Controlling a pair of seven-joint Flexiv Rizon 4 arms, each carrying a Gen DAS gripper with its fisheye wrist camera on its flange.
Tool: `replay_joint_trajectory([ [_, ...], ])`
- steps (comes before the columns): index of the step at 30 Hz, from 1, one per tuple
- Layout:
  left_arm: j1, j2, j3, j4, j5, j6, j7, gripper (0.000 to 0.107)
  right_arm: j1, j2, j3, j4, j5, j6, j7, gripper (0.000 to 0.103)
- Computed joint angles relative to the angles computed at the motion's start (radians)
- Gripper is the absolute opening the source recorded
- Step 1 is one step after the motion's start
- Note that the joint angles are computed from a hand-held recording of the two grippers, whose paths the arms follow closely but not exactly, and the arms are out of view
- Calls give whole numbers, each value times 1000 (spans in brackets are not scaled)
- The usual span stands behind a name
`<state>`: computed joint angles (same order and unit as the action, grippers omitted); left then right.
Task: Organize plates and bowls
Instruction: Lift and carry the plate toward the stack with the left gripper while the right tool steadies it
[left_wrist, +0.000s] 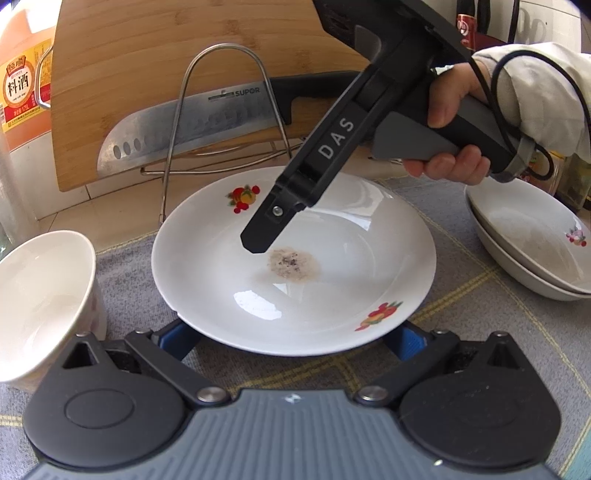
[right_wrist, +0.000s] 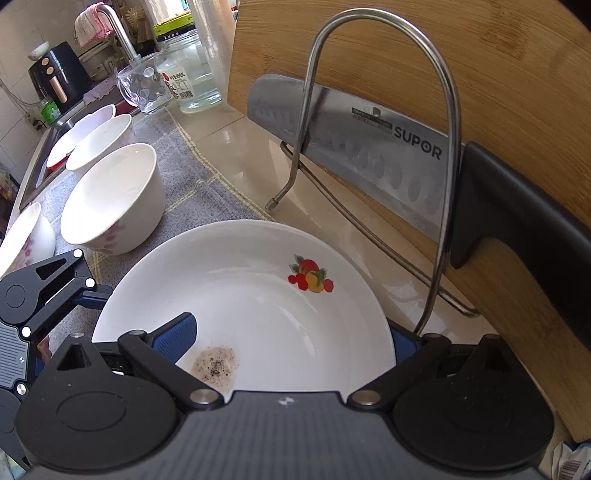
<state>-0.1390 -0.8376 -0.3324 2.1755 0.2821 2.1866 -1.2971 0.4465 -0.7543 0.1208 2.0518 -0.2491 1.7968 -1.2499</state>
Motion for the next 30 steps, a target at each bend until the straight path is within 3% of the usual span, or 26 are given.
replay_joint_trajectory([
  [19,69,-12,-49,-1,63,-25,19,103,-118,8,124,-5,-50,-80,-24,103],
  [30,93,-12,-64,6,80,-25,26,102,-121,8,127,-11,-37,-83,-6,103],
])
